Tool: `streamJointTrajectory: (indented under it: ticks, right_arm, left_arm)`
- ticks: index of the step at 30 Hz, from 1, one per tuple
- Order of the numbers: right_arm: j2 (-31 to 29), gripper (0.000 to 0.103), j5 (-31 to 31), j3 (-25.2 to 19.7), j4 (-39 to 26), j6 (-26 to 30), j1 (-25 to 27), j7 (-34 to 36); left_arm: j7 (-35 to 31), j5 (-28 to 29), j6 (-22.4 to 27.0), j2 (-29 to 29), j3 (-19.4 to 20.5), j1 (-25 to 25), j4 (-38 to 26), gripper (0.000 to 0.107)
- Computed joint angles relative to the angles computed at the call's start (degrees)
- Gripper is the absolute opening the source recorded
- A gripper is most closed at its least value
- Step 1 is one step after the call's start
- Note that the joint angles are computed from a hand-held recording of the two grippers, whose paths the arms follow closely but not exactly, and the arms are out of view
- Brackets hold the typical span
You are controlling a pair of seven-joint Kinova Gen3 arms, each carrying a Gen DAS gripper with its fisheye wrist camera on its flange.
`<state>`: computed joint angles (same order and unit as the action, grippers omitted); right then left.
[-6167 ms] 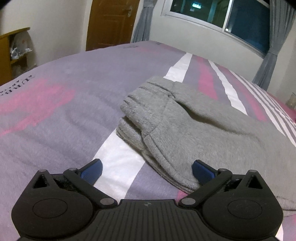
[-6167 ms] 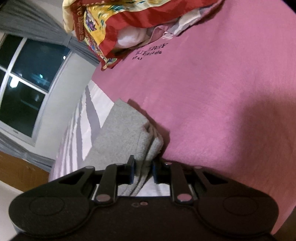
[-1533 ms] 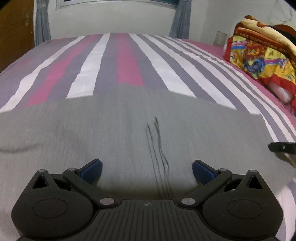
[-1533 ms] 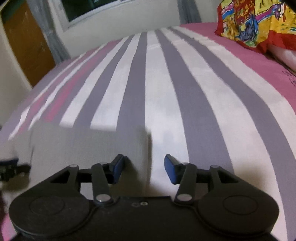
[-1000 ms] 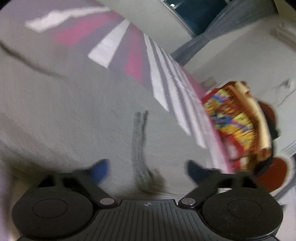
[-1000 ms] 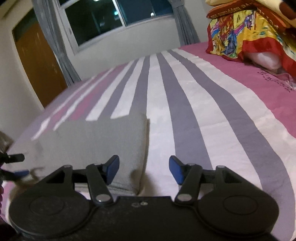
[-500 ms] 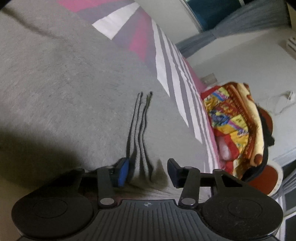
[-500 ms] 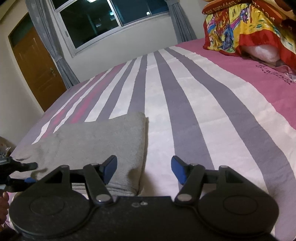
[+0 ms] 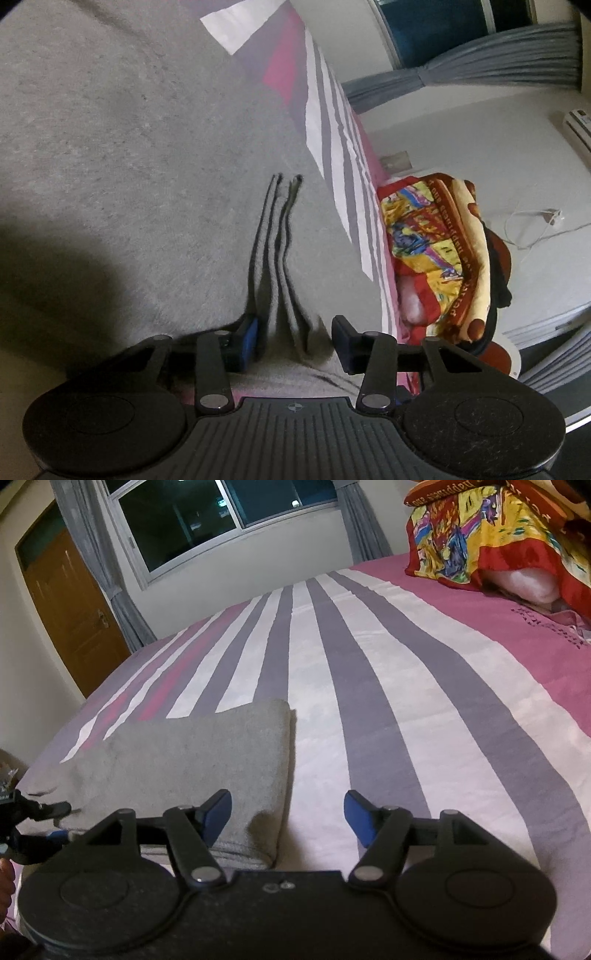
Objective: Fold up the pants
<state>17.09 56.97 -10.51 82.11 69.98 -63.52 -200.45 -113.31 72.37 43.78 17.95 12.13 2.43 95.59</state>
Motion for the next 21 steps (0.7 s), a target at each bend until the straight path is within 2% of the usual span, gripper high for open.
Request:
streamJointTrajectory:
  ticks: [2,4,8,13,15,17,20,21]
  right_arm:
    - [0.12,0.067,-0.05,0.02,-0.21,0.29,-0.11,0.17]
    - [0.06,0.067,-0.14,0.07,-0.1,0.34,-0.14,-0.19]
    - [-0.07,0.067,0.05,0.06,0.19,0.61,-0.28,-1.16]
    - [0.26,0.068,-0.06,-0.05,-0.19,0.59,-0.05,-0.3]
    - [0.59,0.068,-0.42,0.02,-0.78,0.85,-0.05,0.65]
    - [0.64,0.068,-0.46,0.17,-0.93,0.99,-0.23,0.99]
    - [0.4,0.069,-0.16,0.34,-0.47,0.97,-0.48,-0.02]
    - [0.38,0.069,-0.28,0.34,-0.44,0.97,-0.4,-0.22]
  left_arm:
    - [-0.27,-0.41,0.03,-0.39,-0.46,0.13,0.26,0.041]
    - [-2.64,1.63,0.23,-0.71,0.11,-0.7,1.2,0.041]
    - [-4.35,3.39,0.74,-3.36,-1.28,-1.35,4.74,0.041]
    - [-7.69,10.16,1.81,-3.81,-1.71,-2.3,8.79,0.041]
    - [-5.73,9.27,2.36,-3.18,-3.41,-0.78,7.9,0.041]
    - [-3.81,7.4,2.15,-2.41,-3.31,-0.09,6.25,0.041]
    - [-3.64,7.72,2.1,-0.94,-2.73,-0.03,4.99,0.041]
    - [-3.81,7.26,1.53,-0.95,-2.6,0.23,4.69,0.037]
